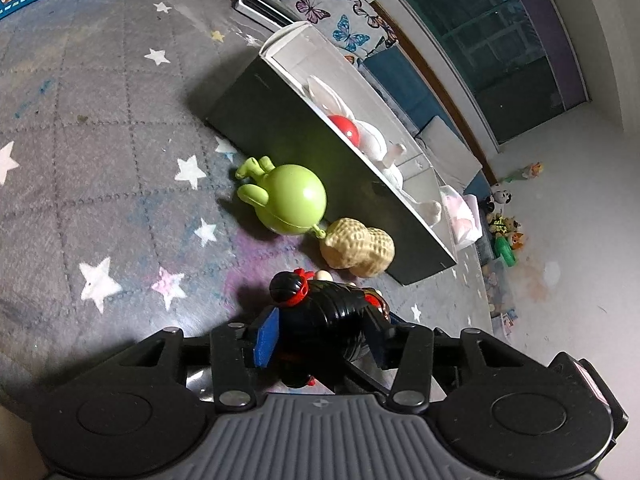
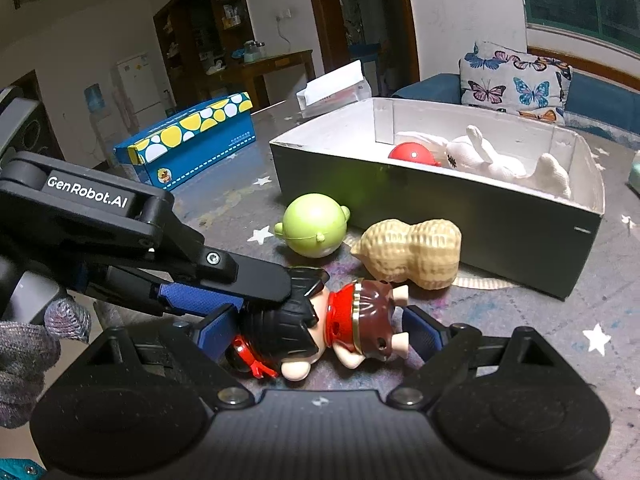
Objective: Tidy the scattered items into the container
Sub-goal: 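Lift the doll with the left gripper and carry it into the box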
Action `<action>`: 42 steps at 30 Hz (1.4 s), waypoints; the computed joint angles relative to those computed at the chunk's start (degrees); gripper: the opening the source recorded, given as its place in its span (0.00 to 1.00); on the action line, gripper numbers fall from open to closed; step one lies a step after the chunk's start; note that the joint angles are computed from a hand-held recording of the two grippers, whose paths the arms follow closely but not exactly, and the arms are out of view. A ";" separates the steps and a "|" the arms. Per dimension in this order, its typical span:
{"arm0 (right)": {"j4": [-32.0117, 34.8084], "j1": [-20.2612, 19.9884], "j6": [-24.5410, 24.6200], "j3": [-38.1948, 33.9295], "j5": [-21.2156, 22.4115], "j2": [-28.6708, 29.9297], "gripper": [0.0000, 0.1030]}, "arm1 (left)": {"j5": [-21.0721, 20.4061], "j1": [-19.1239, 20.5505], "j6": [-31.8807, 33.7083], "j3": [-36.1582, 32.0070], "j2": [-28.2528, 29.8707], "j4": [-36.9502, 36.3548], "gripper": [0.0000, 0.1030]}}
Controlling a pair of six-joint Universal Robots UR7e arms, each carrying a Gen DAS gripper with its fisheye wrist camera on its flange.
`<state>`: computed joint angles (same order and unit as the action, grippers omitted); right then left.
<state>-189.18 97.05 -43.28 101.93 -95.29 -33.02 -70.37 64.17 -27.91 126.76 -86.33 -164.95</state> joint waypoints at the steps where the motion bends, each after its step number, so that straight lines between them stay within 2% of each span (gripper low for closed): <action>1: -0.21 0.07 -0.27 0.26 0.06 -0.30 0.88 | -0.03 -0.28 0.17 0.06 -0.14 -0.08 0.48; 10: -4.11 1.47 -4.00 1.12 1.25 -3.21 0.88 | -1.25 -3.06 3.40 -2.30 0.50 -2.47 0.48; 18: -3.00 2.05 -6.31 -6.11 2.38 -2.49 0.88 | -3.22 -2.74 7.56 -11.22 7.71 -4.60 0.48; 22: -0.13 1.81 -6.82 -11.56 2.33 -1.05 0.88 | -5.02 -1.33 9.07 -16.38 12.14 -4.55 0.48; 31: 12.53 0.05 -6.50 -25.36 0.12 4.16 0.88 | -7.86 3.09 7.05 -26.59 20.99 -0.18 0.48; 36: 17.83 -1.07 -5.54 -29.51 -0.80 6.20 0.88 | -8.15 4.64 5.55 -28.43 23.09 1.23 0.47; 42: 21.22 -1.39 -5.35 -31.84 -1.29 7.01 0.88 | -6.71 4.36 6.54 -28.70 23.61 1.26 0.48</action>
<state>-167.96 95.66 -48.63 70.09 -96.58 -26.00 -77.07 68.53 -21.37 98.06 -62.72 -163.69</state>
